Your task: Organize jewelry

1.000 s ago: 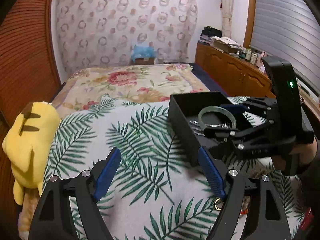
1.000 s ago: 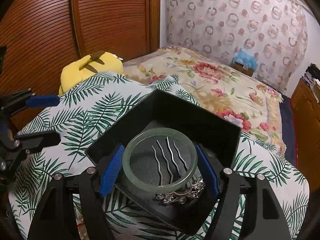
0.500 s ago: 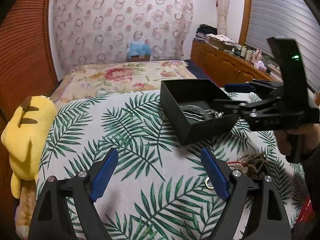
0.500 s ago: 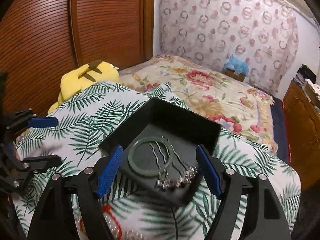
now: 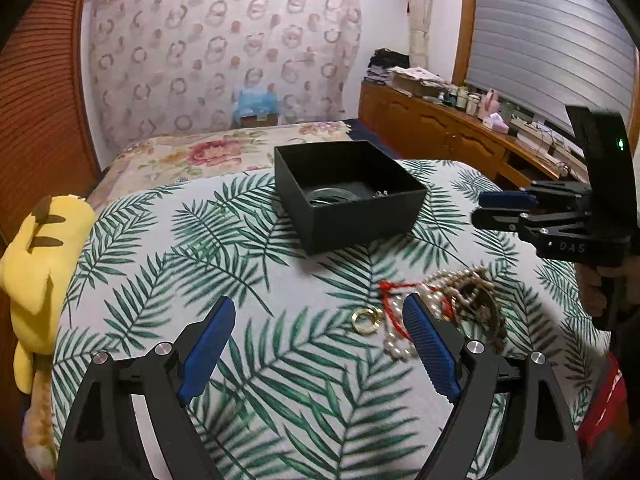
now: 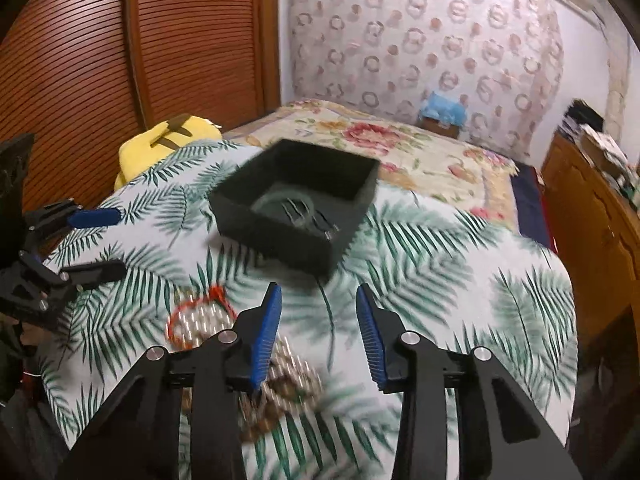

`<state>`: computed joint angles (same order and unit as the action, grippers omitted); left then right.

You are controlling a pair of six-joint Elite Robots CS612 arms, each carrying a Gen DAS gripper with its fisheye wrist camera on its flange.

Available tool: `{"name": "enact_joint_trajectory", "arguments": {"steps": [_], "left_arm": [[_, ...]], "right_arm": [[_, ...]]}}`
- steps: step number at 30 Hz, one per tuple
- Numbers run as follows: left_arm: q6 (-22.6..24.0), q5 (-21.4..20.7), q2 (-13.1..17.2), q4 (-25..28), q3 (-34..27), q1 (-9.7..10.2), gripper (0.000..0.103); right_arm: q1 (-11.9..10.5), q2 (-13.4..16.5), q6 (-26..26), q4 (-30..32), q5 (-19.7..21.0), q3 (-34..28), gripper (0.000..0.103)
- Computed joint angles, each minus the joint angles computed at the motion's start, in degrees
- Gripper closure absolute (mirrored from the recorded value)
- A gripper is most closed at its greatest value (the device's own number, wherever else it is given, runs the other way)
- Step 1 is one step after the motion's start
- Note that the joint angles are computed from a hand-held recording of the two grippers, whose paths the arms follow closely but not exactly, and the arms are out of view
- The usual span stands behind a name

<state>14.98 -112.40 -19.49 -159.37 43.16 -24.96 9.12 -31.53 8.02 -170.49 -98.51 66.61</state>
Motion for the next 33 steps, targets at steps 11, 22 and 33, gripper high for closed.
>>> {"name": "enact_joint_trajectory", "arguments": {"steps": [11,22,33], "left_arm": [[2.23,-0.95,-2.00,-1.02,4.28,-0.42,0.016],[3.16,-1.78,-1.82,1.05,4.19,-0.59,0.016],[3.33,-2.21,-1.64,1.49,4.14,-0.71,0.016]], "right_arm": [[0.11,-2.60,2.93,-2.32,2.27,7.22,0.074],[1.12,-0.46,-0.37,2.33,3.24,3.02,0.081],[1.60,0.45,-2.24,4.64,-0.28,1.24,0.098]]}}
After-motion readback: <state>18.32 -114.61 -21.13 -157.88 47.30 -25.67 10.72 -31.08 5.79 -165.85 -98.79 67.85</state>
